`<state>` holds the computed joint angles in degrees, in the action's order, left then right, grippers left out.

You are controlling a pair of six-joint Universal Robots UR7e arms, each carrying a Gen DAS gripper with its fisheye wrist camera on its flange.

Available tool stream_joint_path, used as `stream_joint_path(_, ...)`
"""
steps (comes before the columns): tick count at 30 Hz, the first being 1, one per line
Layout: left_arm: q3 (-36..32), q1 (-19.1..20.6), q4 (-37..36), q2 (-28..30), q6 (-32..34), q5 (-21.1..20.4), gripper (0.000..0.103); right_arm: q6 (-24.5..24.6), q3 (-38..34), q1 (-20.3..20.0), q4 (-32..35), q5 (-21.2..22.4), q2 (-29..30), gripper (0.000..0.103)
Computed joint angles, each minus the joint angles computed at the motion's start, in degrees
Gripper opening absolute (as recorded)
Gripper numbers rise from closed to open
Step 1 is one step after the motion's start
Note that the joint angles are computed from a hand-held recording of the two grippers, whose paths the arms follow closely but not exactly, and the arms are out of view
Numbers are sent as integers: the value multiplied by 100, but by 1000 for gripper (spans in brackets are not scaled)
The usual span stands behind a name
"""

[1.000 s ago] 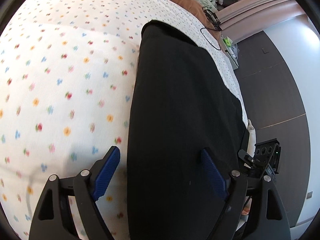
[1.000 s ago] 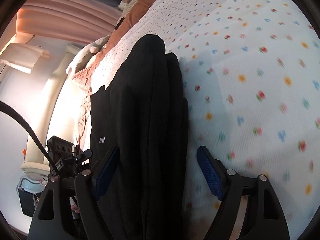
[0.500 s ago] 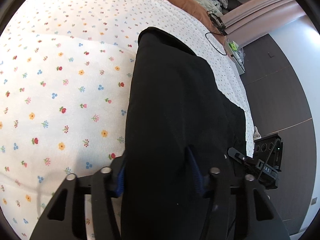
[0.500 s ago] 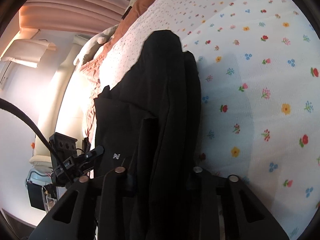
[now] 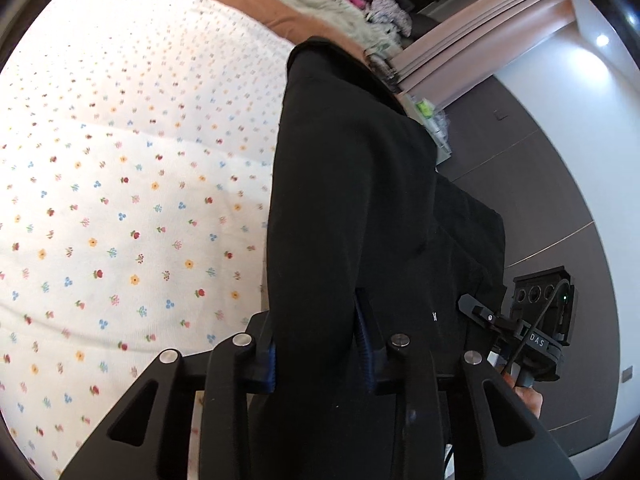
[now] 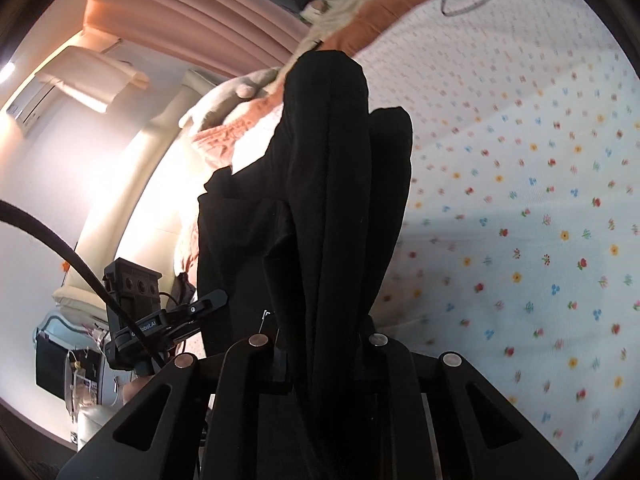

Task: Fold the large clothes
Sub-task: 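Lift the folded black shirt with both grippers and carry it toward the headboard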

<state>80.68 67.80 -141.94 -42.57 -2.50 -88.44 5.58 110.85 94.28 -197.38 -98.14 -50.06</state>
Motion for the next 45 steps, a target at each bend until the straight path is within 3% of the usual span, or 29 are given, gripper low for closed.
stream_joint_path(7, 467, -75, -515, -617, 158, -244, 29, -28, -15, 573, -337, -123, 79, 14)
stream_joint_path(12, 611, -99, -721, -1070, 304, -263, 29, -338, -566, 1193, -193, -537, 382, 14)
stream_joint_path(18, 580, 25, -690, -1551, 437, -329, 29, -603, -1279, 1658, 24, -644, 833, 14)
stream_joint_path(23, 633, 157, -748, -1969, 481, -274, 29, -698, -2202, 1862, 613, -602, 1360, 14)
stream_joint_path(31, 643, 640, -848, -2540, 599, -631, 29, -951, -3919, 2210, 1763, -632, 2315, 13)
stream_joint_path(40, 198, 1237, -474, -2904, 888, -706, 29, -1169, -5165, 2227, 2468, -162, 3133, 14)
stream_joint_path(45, -184, 1539, -274, -3009, 1015, -641, 29, -1200, -6949, 2228, 3495, 158, 4175, 14)
